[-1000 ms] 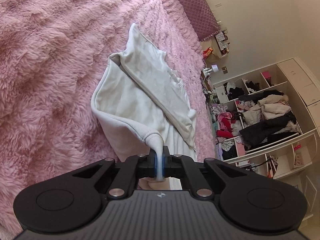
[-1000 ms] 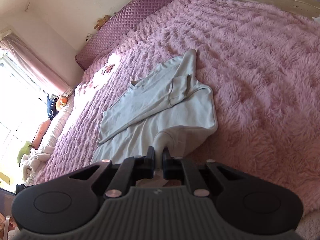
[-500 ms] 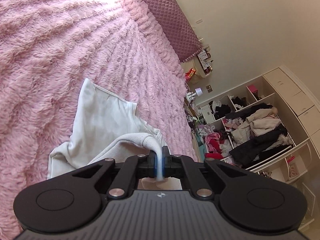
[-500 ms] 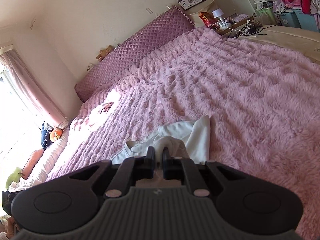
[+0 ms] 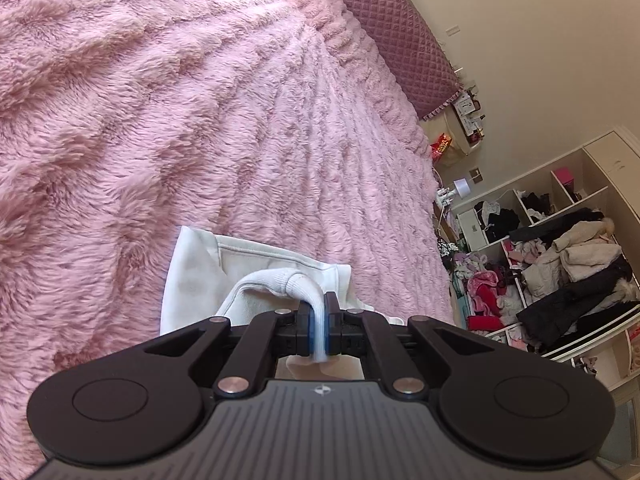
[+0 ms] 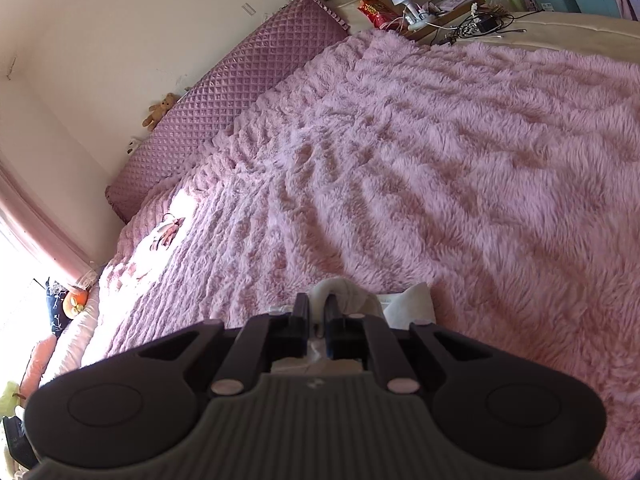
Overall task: Fold small clothes
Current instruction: 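Lift the hem and fold it up toward the collar with both grippers, then lower the folded hem onto the sweatshirt and open both grippers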
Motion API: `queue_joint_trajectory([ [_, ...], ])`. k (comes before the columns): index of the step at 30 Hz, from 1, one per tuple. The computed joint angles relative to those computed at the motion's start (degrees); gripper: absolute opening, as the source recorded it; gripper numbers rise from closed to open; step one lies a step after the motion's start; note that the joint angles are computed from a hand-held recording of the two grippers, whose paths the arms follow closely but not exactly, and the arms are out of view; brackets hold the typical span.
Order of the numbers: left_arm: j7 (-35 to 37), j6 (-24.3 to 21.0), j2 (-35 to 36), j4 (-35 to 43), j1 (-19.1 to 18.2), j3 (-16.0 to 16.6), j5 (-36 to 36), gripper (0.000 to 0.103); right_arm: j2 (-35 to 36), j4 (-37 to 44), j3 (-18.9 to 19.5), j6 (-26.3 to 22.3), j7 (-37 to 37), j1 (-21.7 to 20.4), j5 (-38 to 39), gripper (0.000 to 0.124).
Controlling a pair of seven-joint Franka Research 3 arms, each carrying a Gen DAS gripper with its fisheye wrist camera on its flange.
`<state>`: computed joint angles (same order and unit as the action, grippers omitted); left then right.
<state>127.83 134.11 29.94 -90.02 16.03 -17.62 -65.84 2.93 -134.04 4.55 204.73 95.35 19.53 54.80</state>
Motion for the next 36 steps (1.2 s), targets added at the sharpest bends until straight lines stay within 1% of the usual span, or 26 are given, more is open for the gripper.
queue_joint_trajectory([
  [1, -0.83, 0.43, 1.04, 0.89, -0.54, 0.34, 0.84, 0.004, 1.38, 0.51, -0.17, -0.33, 2.30, -0.72, -2.44, 0.002],
  [4, -4.73, 1.30, 4.38, 3.74, -1.47, 0.66, 4.10, 0.004, 4.78, 2.70, -1.05, -1.12, 2.93, -0.97, -3.23, 0.002],
  [5, -6.03, 1.49, 5.22, 4.61, -1.70, 0.62, 5.52, 0.004, 6.02, 3.60, -1.61, -1.24, 2.25, -0.46, -2.16, 0.002],
  [7, -8.48, 1.56, 6.53, 5.95, -1.49, 0.04, 7.27, 0.006, 7.40, 4.18, -1.77, -1.50, 3.65, -1.04, -4.33, 0.003],
  [8, -10.30, 1.12, 7.00, 6.56, -1.16, -0.24, 7.90, 0.009, 7.73, 4.72, -2.49, -2.09, 2.63, -0.45, -3.64, 0.005],
  [9, -11.21, 0.19, 7.40, 7.24, -0.50, -0.74, 8.24, 0.011, 8.11, 5.46, -3.64, -2.01, 0.40, 0.89, -1.40, 0.015],
  [10, -10.46, 0.71, 6.86, 6.67, 0.26, -1.44, 7.77, 0.016, 7.92, 5.02, -3.40, -1.04, 0.90, 0.66, -2.14, 0.038],
  [11, -8.55, 1.75, 5.86, 5.56, 1.10, -2.13, 6.88, 0.020, 7.47, 4.52, -3.34, -0.14, 0.81, 0.76, -1.99, 0.047],
  [12, -6.41, 2.60, 4.80, 4.48, 1.97, -2.74, 5.67, 0.024, 6.87, 3.55, -2.92, 1.32, 1.47, 0.47, -2.90, 0.052],
  [13, -4.12, 3.44, 3.71, 3.33, 2.87, -3.28, 3.91, 0.034, 5.60, 1.76, -2.36, 2.67, 2.42, -0.22, -5.36, 0.051],
  [14, -1.47, 4.48, 2.42, 1.95, 3.66, -3.67, 1.84, 0.041, 4.73, 0.90, -2.22, 2.86, 1.78, -0.36, -5.88, 0.051],
  [15, 1.42, 5.02, 1.07, 0.57, 4.28, -3.78, 0.08, 0.042, 3.56, 0.16, -2.39, 2.75, -1.36, 0.17, -4.43, 0.051],
  [17, 3.17, 3.26, -0.26, -0.29, 4.05, -2.54, 0.09, 0.043, 1.83, -1.13, -2.21, 1.53, -5.97, 0.21, -3.76, 0.051],
  [19, 4.13, 3.22, -1.63, -1.51, 2.66, -0.99, 1.83, 0.043, 1.27, -0.60, -2.16, 0.16, -13.41, 0.98, 1.04, 0.051],
  [21, 5.78, 5.43, -2.85, -2.95, 0.60, 0.27, 4.52, 0.043, 0.91, -0.51, -1.90, -1.14, -18.32, 1.13, 3.77, 0.050],
  [23, 6.59, 8.90, -3.42, -4.02, -1.73, 1.23, 8.15, 0.043, 1.37, -0.04, -1.67, -1.22, -21.98, 1.30, 6.09, 0.051],
  [25, 7.95, 10.75, -3.27, -4.44, -2.90, 1.31, 11.15, 0.043, 1.83, -0.55, -1.30, -1.05, -21.04, 0.72, 3.89, 0.051],
  [27, 9.49, 13.06, -3.16, -5.01, -3.61, 0.80, 13.15, 0.043, 2.19, -1.17, -1.08, -1.43, -18.58, -0.08, 0.16, 0.051],
  [28, 10.19, 14.57, -3.05, -5.26, -4.12, 0.59, 14.42, 0.043, 2.71, -0.92, -1.22, -1.45, -18.98, 0.00, -0.41, 0.052],
  [29, 10.06, 15.87, -2.54, -4.97, -4.72, 0.57, 16.05, 0.043, 3.37, -0.22, -1.63, -1.47, -20.84, 0.52, 0.43, 0.053],
  [32, 9.58, 17.03, -1.38, -4.40, -5.00, -0.44, 19.63, 0.043, 5.53, 2.23, -2.73, -1.41, -25.86, 1.99, 3.56, 0.053],
  [33, 8.91, 17.00, -1.06, -4.15, -5.07, -0.61, 20.90, 0.043, 5.98, 2.33, -2.46, -1.55, -24.47, 1.39, 1.88, 0.053],
  [34, 8.30, 17.54, -0.94, -4.35, -5.28, -0.78, 22.08, 0.030, 6.73, 3.05, -2.69, -1.69, -24.50, 1.49, 1.76, 0.053],
  [35, 7.85, 18.43, -0.89, -4.64, -5.33, -1.00, 22.99, 0.018, 7.46, 4.31, -3.65, -2.08, -26.78, 2.62, 4.08, 0.053],
  [36, 7.52, 18.80, -0.78, -4.79, -5.11, -1.37, 23.65, 0.010, 8.01, 4.96, -3.88, -2.46, -27.24, 2.82, 4.37, 0.053],
])
